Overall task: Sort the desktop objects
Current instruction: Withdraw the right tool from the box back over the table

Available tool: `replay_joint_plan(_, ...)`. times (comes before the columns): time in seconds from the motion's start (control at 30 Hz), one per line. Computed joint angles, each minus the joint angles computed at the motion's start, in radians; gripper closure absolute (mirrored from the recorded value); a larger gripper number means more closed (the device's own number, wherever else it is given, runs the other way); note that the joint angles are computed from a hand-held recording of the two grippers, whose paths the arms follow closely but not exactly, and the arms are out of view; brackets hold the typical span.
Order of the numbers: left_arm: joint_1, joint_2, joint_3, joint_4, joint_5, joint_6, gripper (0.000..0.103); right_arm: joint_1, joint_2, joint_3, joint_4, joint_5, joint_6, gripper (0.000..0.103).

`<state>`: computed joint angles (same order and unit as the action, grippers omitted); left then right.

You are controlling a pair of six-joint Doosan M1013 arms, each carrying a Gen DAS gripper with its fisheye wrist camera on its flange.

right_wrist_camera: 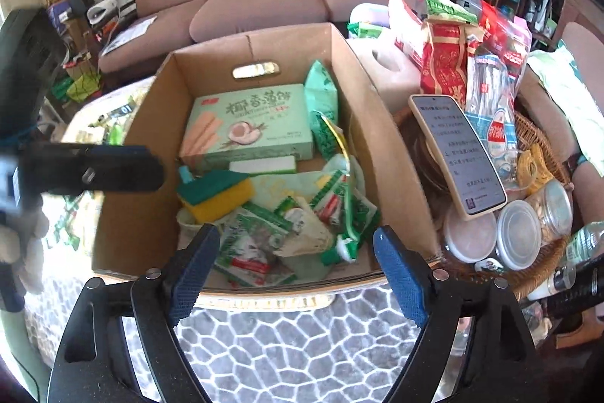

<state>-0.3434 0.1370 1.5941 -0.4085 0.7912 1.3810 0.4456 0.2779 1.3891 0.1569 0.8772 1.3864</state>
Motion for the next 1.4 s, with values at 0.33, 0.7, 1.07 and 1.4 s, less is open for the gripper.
replay_joint_plan(0.33,-0.033,-0.136,0.091,0.244,-0.01,-0.102,0.0,0.07,-0.039,0.036,-0.045,-0.032,0.059,0.0)
replay_joint_plan(0.7,-0.034,-0.258,0.171,0.368,0.004,-0.177,0.0,0.138,-0.073,0.048,-0.108,-0.044,0.149,0.0)
replay_joint_plan(1.07,-0.014,-0.372,0.254,0.501,0.039,-0.24,0.0,0.218,-0.077,0.029,-0.089,-0.063,0.167,0.0)
replay_joint_plan(1.4,0.058,-0.496,0.358,0.594,0.074,-0.259,0.0,0.299,-0.056,0.023,-0.033,-0.102,0.131,0.0)
